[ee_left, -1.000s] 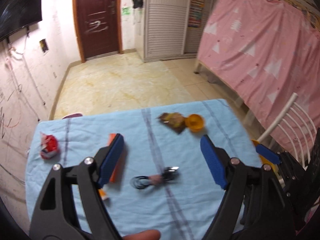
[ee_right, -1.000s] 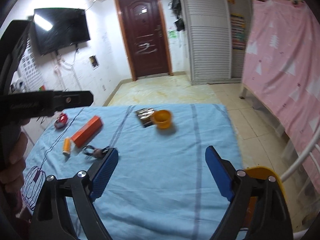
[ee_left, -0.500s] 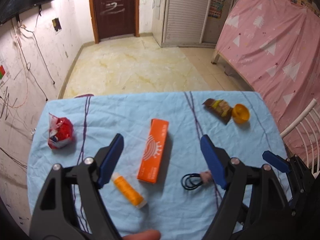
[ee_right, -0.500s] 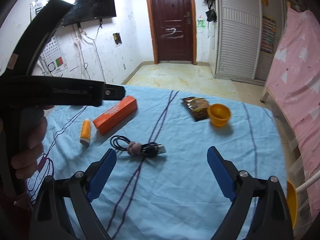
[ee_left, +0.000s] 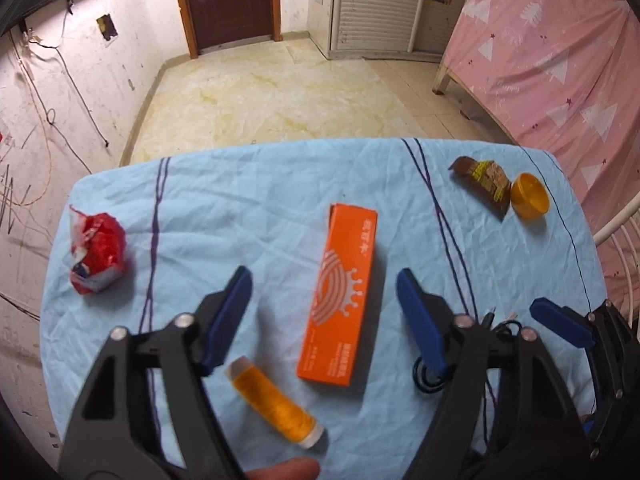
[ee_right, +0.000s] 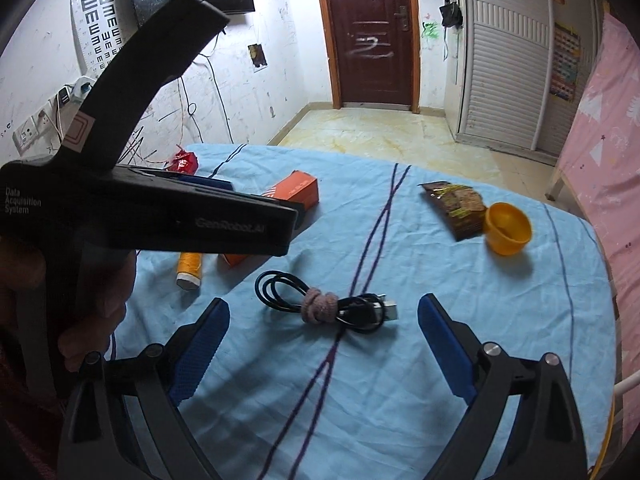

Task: Collect trash
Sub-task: 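Grasp the orange printed box with left tool while right tool grasps black cable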

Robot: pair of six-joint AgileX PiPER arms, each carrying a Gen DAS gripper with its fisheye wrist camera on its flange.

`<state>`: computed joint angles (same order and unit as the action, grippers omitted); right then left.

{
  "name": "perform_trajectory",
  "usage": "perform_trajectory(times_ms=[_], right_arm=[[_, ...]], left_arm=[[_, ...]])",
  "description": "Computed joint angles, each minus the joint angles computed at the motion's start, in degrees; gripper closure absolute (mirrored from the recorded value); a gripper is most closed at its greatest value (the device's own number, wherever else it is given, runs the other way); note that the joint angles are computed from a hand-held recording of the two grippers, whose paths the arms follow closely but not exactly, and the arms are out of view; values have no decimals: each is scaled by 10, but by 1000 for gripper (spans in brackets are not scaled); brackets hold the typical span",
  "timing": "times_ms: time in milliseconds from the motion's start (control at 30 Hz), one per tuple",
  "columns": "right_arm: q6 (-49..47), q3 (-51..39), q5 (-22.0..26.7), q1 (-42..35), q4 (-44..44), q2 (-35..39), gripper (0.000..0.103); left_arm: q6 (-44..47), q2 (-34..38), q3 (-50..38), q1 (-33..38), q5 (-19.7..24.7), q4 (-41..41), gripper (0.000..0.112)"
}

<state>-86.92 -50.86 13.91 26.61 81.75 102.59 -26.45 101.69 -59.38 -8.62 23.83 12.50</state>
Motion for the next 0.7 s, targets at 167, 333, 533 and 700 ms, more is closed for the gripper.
perform_trajectory(times_ms=[167,333,533,700], right_arm=[[68,-24,3,5,-65,17,15],[176,-46,-7,16,-172,32,15],[306,-56,-26,26,-287,39,28],[389,-58,-47,38,-372,41,69]], left_arm=[[-4,17,-6,0,1,11,60],[-24,13,4,0,-11,43,83],[-28,12,4,-4,-14,42,90],[-20,7,13,1,-23,28,90]])
